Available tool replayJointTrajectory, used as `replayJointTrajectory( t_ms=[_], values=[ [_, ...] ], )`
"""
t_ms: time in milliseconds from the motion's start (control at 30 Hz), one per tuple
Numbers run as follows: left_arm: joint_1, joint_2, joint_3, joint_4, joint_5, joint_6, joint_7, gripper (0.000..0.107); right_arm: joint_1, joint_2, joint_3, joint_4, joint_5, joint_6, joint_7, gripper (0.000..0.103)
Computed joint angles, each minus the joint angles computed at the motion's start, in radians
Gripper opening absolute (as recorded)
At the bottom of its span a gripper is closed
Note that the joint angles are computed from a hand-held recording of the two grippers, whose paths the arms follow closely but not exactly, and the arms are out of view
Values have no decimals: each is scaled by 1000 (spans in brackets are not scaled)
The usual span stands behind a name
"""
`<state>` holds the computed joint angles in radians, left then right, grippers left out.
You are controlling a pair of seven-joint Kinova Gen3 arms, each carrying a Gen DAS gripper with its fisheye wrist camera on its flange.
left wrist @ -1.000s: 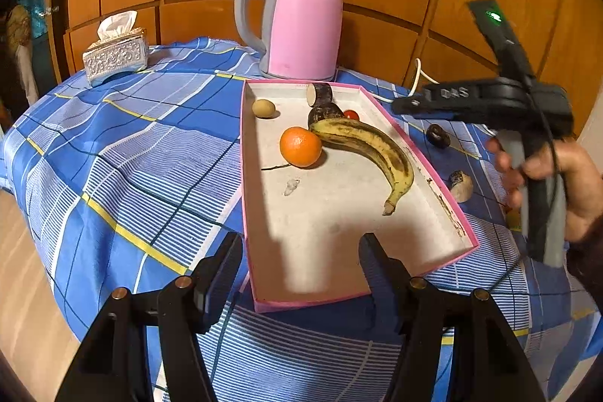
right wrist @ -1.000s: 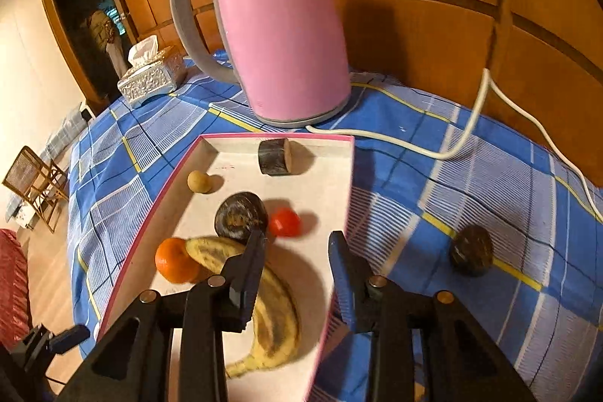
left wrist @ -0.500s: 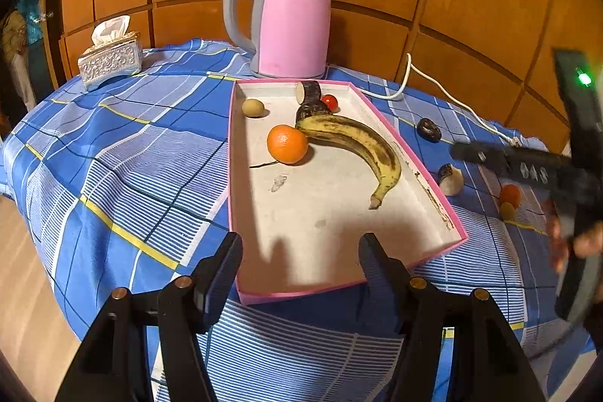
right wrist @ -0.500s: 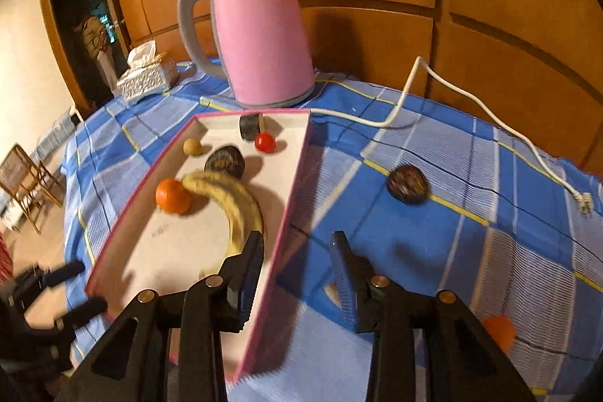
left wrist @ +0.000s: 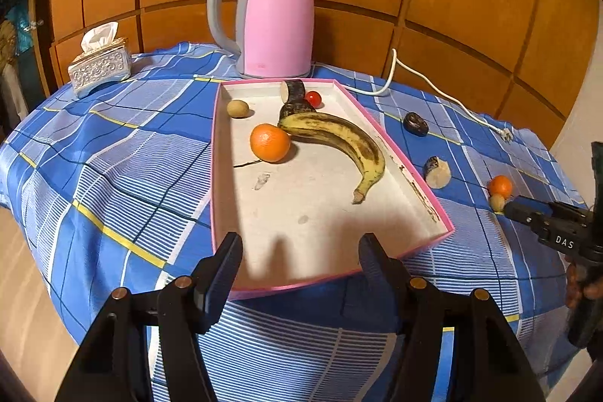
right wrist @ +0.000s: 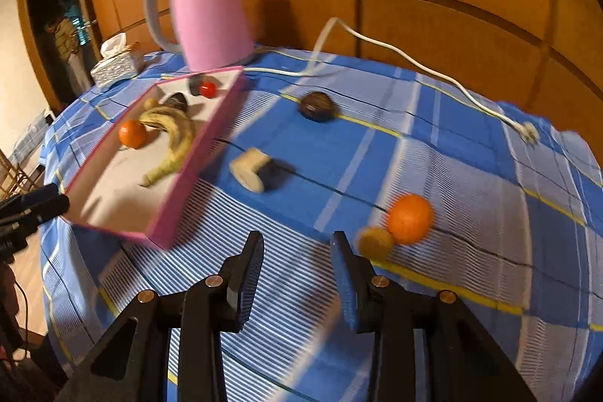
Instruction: Organize fruits
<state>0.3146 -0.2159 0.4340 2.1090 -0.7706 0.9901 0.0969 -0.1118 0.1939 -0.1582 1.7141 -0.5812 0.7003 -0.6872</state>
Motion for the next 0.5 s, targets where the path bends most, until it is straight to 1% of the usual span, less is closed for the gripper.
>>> replayJointTrajectory(
  t_ms=[300, 433, 500],
  values=[
    [11, 12, 0, -3, -3, -7, -5, 65, 55, -4, 39, 36, 44, -86, 4, 37],
    [16, 13, -9, 0, 2, -26, -11, 65, 79, 5, 53, 42, 73, -124, -20, 37],
    [18, 9, -12, 5, 1, -43, -16, 65, 106, 16, 51, 36, 70, -121, -11, 37]
  ],
)
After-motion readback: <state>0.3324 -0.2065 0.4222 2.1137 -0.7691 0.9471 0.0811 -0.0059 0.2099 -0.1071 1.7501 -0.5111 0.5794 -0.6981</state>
